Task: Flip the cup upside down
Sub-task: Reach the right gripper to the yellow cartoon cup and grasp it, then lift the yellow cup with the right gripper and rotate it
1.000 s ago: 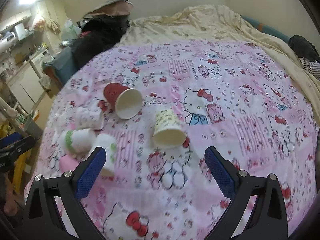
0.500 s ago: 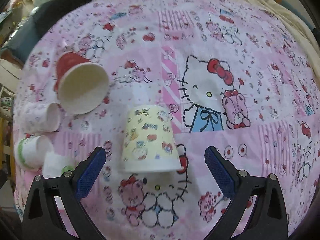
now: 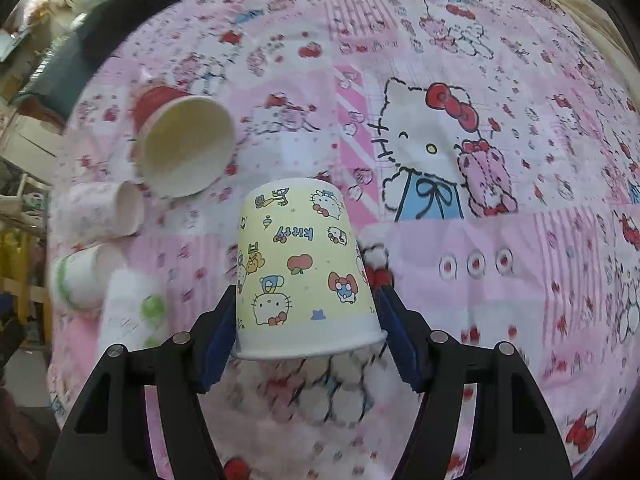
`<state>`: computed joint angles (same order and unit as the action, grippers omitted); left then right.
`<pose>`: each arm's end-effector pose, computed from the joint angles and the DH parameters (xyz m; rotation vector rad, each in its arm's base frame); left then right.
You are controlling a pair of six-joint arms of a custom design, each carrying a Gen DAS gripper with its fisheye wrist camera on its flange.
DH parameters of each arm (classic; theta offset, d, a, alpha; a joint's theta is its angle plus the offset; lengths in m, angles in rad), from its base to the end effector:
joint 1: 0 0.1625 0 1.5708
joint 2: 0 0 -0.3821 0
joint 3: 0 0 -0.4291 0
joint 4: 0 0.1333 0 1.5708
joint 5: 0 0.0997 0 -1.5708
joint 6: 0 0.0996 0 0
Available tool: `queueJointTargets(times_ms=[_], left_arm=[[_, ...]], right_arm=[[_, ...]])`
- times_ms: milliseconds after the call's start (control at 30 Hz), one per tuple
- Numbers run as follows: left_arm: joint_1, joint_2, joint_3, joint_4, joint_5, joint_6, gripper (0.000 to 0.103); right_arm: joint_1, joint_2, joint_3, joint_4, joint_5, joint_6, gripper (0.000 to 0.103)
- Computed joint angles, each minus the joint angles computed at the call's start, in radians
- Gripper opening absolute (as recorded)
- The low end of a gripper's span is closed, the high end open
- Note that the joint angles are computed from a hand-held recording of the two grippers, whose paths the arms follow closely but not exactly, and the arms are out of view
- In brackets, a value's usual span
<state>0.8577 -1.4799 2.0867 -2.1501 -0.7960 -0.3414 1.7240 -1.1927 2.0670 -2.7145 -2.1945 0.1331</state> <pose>-0.1637 -0.4995 0.2244 0.4602 2.3739 -0.4677 0.1557 -0.5162 0.1371 -0.0849 -2.5263 0.4549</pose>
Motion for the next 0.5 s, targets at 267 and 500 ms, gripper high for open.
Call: queueJointTargets(times_ms=[267,500], left_arm=[[-0.058,-0.171,0.08,0.135,-0.007,-0.103,0.103],[-0.113,-0.385,0.187,0.292,-0.002,-0.216,0.103]], right_arm=[[0.115,-0.132,0.139,0.035,0.076,0.091,0.07],[0.181,-0.149,0.258,0.036,0.183,0.233,0.07]])
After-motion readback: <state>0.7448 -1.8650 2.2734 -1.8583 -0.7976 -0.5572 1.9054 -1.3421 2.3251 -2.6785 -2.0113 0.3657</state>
